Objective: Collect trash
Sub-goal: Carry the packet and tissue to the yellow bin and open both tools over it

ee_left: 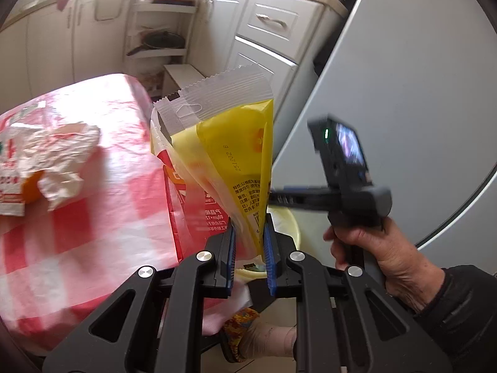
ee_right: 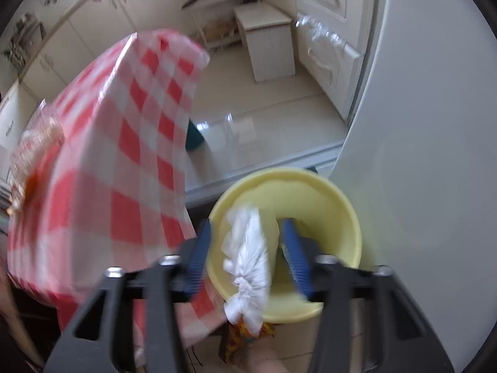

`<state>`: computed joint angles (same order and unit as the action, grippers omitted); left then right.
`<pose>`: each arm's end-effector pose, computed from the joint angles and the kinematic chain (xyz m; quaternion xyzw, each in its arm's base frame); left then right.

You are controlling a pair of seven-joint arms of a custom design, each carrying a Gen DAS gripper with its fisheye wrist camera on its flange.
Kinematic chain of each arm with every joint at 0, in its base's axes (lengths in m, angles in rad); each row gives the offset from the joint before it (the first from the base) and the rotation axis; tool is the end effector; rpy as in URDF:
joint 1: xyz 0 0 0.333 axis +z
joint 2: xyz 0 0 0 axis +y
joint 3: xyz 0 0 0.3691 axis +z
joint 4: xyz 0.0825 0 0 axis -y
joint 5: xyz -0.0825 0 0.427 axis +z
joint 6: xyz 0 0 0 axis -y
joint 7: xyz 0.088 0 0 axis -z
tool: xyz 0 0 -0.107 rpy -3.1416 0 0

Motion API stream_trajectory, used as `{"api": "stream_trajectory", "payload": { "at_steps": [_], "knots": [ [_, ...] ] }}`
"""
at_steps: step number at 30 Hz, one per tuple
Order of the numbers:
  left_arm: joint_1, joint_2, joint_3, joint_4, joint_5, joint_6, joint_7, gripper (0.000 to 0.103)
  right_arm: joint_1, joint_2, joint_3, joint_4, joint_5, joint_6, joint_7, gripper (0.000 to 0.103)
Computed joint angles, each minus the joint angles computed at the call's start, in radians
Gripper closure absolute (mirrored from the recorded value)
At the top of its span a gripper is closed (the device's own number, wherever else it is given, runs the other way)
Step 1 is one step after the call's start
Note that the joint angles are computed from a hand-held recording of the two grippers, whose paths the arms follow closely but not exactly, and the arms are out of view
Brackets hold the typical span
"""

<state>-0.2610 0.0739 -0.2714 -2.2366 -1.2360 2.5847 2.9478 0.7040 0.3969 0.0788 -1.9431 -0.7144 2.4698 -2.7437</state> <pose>0.5142 -0.2814 0.3812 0.3045 -0.8671 0.3928 0.0335 0.4861 0.4808 0.3095 -0.4299 0.8730 -0.1477 0.1766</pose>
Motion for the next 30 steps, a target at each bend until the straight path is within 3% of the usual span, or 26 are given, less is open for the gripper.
{"api": "stream_trajectory", "payload": {
  "at_steps": [3,7,9,13,17,19,20,22,30],
  "knots": [
    [-0.017,0.014,-0.014,0.003,0.006,0.022,-0.003,0.088,0.034,-0.062,-0.030,-0.020,-0.098,-0.025,0.125,0.049],
    [-0.035,0.061,-0.029,0.032,0.052,0.048,-0.037,0.088,0.086,-0.155,-0.030,-0.037,-0.304,-0.196,0.354,0.037],
    [-0.048,0.090,-0.042,0.046,0.089,0.065,-0.066,0.088,0.097,-0.192,-0.012,-0.046,-0.387,-0.273,0.439,0.035],
    [-0.072,0.171,-0.066,0.091,0.202,0.091,-0.147,0.088,0.080,-0.228,0.033,-0.060,-0.475,-0.350,0.525,0.035],
    [-0.115,0.275,-0.074,0.161,0.382,0.130,-0.298,0.087,0.038,-0.236,0.075,-0.069,-0.514,-0.356,0.551,0.035],
    [-0.134,0.328,-0.062,0.199,0.475,0.134,-0.379,0.080,0.023,-0.235,0.087,-0.070,-0.522,-0.352,0.559,0.035],
    [-0.145,0.347,-0.050,0.213,0.523,0.135,-0.422,0.070,0.020,-0.238,0.093,-0.072,-0.525,-0.352,0.559,0.035],
    [-0.133,0.361,-0.067,0.217,0.550,0.154,-0.446,0.062,0.016,-0.241,0.101,-0.073,-0.530,-0.363,0.557,0.035],
    [-0.020,0.300,-0.168,0.143,0.538,0.202,-0.403,0.043,0.011,-0.242,0.116,-0.060,-0.554,-0.367,0.554,0.035]
  ]
}}
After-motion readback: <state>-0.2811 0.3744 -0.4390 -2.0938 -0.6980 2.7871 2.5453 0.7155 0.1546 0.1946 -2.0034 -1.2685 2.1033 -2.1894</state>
